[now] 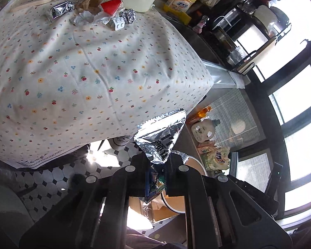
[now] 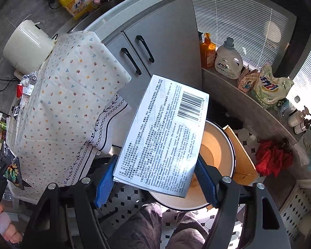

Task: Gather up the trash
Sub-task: 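Carry the foil wrapper and white box down over the bucket, then open both grippers to drop the wrapper and box into the bucket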

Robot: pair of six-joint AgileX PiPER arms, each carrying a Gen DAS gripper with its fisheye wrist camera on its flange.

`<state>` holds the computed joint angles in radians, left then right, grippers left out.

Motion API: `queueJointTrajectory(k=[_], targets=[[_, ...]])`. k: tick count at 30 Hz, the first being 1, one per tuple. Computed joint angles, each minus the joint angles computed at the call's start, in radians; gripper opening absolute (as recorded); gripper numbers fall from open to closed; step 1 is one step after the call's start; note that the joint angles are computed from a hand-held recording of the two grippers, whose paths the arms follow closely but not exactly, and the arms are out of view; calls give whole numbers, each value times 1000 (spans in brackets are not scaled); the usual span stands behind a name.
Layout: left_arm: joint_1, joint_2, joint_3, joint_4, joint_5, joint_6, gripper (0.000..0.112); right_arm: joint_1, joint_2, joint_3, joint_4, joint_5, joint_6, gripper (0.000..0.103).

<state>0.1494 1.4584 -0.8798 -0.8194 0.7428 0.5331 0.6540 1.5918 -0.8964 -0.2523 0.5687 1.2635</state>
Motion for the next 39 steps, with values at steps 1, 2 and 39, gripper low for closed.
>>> queueJointTrajectory(k=[1,2,39], targets=[[-22,10,2,-2,-6,-1,10,1,-3,9,-5,-1,9,71],[-42,20,1,-5,-10,-1,10,0,-3,16,-9,-3,15,71],[-655,475,-401,-9,41,-101,74,73,-602,382,-129,411,452,95]])
